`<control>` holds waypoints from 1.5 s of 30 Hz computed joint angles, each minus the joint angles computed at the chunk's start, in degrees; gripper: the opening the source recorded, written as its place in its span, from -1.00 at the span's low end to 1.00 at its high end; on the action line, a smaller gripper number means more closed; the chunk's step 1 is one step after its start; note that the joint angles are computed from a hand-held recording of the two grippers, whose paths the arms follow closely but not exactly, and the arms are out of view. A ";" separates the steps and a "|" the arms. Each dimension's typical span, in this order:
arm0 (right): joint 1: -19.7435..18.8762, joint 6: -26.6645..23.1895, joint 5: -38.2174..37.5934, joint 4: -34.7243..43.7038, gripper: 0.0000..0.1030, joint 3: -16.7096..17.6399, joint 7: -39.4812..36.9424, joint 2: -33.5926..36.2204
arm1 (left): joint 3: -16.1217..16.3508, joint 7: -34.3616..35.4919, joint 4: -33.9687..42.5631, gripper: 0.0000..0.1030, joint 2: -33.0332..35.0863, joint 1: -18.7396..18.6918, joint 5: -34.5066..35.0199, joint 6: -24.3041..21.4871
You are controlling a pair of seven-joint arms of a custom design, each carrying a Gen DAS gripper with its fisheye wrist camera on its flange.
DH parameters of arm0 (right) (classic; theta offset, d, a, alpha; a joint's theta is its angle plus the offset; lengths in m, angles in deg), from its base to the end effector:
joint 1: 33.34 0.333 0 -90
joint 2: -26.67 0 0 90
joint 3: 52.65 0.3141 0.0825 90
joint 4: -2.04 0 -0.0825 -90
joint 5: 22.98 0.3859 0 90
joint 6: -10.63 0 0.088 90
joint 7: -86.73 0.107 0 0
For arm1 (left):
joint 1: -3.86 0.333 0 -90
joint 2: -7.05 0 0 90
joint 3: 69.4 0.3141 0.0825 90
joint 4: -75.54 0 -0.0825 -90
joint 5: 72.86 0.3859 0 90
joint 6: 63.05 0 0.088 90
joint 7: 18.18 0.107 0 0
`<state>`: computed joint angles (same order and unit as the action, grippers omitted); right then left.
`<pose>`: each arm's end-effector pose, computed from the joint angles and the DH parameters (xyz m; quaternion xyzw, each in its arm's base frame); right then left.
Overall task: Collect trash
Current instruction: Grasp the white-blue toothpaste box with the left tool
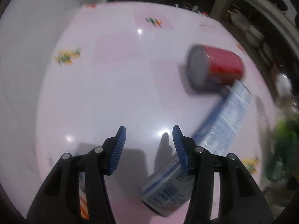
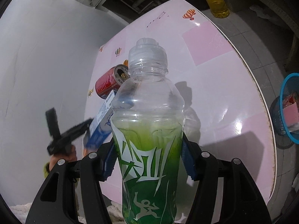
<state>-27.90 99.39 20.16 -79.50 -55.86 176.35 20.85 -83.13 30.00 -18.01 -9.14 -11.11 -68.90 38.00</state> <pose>0.5033 0.0918 0.7735 -0.7015 0.6018 0.1901 0.3311 0.4101 -0.2445 0.7560 -0.7643 0.6090 -0.1866 0.1009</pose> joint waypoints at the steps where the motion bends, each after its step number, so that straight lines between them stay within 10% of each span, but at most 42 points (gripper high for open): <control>1: -0.02 -0.25 0.12 0.01 0.14 -0.09 -0.42 0.07 | 0.56 -0.11 -1.28 -0.07 -1.07 -0.52 -2.70 1.32; 5: -0.35 -1.05 0.19 -0.16 0.15 -0.35 -0.85 0.40 | 2.58 0.88 -7.62 0.07 -5.25 -3.91 -16.72 8.94; 12: -0.39 -0.98 -2.08 -1.13 0.15 0.14 -0.24 -0.07 | -0.68 -4.20 -4.62 0.46 -3.40 -4.24 -13.36 15.13; 22: -0.19 -0.04 -7.36 -1.43 0.21 0.28 -0.29 -1.32 | -4.71 -6.10 9.44 0.53 8.99 -6.02 -0.80 7.66; 45: 1.24 -2.03 -12.67 -1.20 0.29 1.37 -3.88 -1.42 | -5.09 -7.10 11.68 -0.09 12.89 -9.01 4.33 2.37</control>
<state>-26.66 97.36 7.49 -80.70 -54.49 172.47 19.43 -88.22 22.90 -6.33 3.74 -20.12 -64.57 40.37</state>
